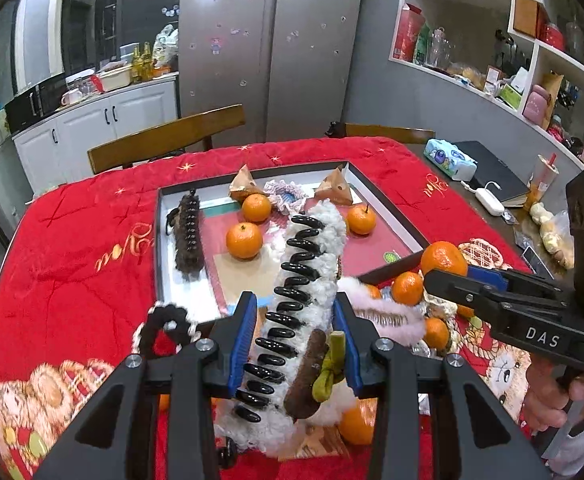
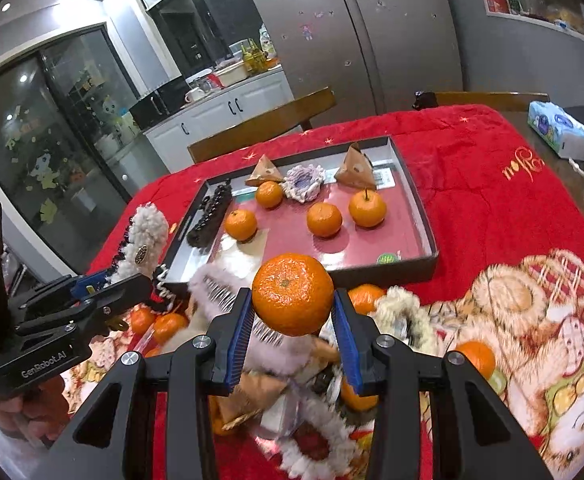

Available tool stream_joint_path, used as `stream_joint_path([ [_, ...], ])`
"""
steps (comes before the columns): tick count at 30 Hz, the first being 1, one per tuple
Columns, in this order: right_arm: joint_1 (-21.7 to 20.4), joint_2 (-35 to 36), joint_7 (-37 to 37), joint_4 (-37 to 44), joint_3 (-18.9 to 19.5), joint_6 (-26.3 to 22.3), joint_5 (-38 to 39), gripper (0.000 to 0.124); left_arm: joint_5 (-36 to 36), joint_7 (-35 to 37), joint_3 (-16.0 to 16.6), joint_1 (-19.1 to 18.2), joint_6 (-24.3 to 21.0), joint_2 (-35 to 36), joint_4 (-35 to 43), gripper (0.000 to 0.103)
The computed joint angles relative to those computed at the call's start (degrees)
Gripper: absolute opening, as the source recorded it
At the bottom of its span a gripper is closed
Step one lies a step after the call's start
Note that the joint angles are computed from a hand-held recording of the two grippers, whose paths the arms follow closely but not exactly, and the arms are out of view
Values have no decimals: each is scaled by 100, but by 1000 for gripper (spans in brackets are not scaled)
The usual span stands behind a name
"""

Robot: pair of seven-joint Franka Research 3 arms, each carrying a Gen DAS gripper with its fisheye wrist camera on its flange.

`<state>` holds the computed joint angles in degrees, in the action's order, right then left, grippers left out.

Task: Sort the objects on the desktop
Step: 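Carry the strip in left tool toward the tray while right carries the mandarin, then lower the strip into the tray and open left tool while right releases mandarin there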

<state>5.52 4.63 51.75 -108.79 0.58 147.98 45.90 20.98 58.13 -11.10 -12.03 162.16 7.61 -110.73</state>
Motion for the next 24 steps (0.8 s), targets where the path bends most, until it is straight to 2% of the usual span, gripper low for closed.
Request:
stream_joint_path([
  [9, -73, 566, 393, 648, 26, -12, -450, 39, -311, 678, -62, -40, -653, 955, 1324, 40],
  [18, -229, 1239, 870, 1411, 67, -407, -895, 39, -869, 1036, -109, -4, -1330, 1919, 2626, 40],
  [24, -269, 1833, 1267, 2140, 73, -802, -1377, 39, -1171, 1239, -108, -37, -2019, 2784, 3830, 40],
])
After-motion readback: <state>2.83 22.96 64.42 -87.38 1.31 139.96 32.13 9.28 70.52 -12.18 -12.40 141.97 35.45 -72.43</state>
